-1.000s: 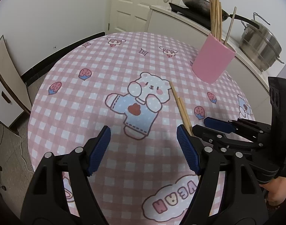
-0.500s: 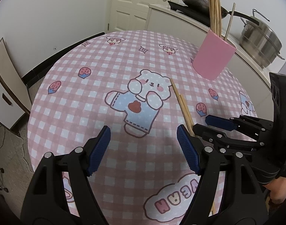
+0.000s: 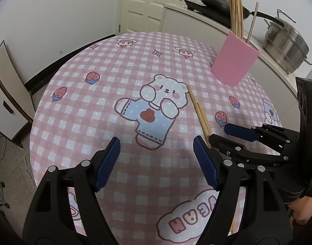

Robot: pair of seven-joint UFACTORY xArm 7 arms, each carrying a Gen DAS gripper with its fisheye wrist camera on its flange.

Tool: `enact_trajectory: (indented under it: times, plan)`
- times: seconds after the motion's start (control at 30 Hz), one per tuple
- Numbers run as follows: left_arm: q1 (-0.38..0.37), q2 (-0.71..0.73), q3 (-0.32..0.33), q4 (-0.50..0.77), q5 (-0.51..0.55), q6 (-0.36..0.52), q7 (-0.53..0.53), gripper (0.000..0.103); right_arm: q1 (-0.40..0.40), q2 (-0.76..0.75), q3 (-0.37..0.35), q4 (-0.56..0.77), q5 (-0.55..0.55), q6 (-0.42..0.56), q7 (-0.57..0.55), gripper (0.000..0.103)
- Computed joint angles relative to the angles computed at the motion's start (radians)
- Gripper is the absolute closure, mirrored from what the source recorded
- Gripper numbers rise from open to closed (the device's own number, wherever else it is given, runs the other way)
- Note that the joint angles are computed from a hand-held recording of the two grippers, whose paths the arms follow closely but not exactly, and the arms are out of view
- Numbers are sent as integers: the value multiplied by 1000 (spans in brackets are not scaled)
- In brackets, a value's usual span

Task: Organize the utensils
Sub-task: 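Lower both grippers onto the last chopsticks and close on one each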

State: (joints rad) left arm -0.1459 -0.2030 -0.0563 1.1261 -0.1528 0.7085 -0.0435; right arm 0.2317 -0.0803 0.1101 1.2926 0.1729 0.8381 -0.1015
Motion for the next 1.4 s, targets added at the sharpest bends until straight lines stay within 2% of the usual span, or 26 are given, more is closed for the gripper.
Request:
enact_trajectory:
  times: [0.2,0.5,0.73,1.13,1.23,1.3,1.37,1.4]
  plan:
    - [1,5,-1,1,4,1,-8,29,-6,-3,-6,5,9,27,-13,66]
    - [-2,5,-2,-1,-1,3,-13,29,-1,-2,7,16,-62,45,24,66]
    - [-2,3,-3,0,3,5,-13,29,10,-4,21,16,-161,39,53,66]
    - [1,-5,2,-2,-8,7,-12,29,23,-6,28,22,-177,84,73,64]
    - [2,-10,3,-5,-8,6,-11,29,30,-7,39,7,-223,61,99,64]
    - [1,-8,3,-3,-9,12,-13,29,30,-2,33,3,-208,37,102,64]
    - [-1,-7,4,-2,-14,16,-7,29,27,3,26,2,-195,21,95,73]
    - [-3,-4,3,-2,-15,18,-2,29,25,4,25,3,-200,17,95,86]
